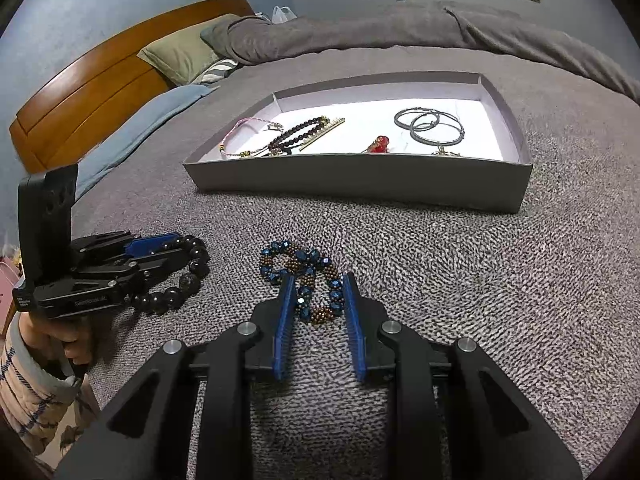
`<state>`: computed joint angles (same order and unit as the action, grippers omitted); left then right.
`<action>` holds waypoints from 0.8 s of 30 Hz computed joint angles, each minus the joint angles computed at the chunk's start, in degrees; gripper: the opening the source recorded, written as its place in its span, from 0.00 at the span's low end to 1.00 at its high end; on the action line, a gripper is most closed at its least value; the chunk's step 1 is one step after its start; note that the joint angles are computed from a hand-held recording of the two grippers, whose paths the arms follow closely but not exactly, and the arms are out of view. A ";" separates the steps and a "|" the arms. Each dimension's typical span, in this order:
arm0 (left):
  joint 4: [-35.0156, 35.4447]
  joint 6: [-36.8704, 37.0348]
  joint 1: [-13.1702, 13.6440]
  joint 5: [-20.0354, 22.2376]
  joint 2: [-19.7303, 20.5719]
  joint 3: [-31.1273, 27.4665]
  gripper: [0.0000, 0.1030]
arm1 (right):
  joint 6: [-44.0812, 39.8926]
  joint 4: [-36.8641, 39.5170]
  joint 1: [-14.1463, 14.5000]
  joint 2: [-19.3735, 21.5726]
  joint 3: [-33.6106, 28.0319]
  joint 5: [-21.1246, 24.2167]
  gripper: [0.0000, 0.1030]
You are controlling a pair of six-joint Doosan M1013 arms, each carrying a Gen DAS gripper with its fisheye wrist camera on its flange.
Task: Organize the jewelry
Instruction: 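Grasp the large wooden bead bracelet with the left tool while the right tool lifts the blue bracelet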
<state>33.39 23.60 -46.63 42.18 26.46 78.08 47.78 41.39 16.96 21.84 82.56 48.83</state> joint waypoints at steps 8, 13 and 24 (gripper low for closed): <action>2.50 -0.90 -0.62 -0.37 -0.29 0.29 0.18 | -3.17 3.12 -0.30 -1.10 1.43 -1.78 0.08; 6.53 -4.37 -1.21 -2.17 -1.21 1.20 0.14 | -5.23 4.92 -0.52 -1.85 2.14 -2.65 0.08; 14.02 -5.27 -2.61 -1.62 -1.92 -1.63 0.14 | -9.28 9.36 -0.96 -3.34 1.93 -3.25 0.07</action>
<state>47.40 18.33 -49.24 40.56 24.54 76.45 38.50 50.75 16.00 18.50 84.49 45.57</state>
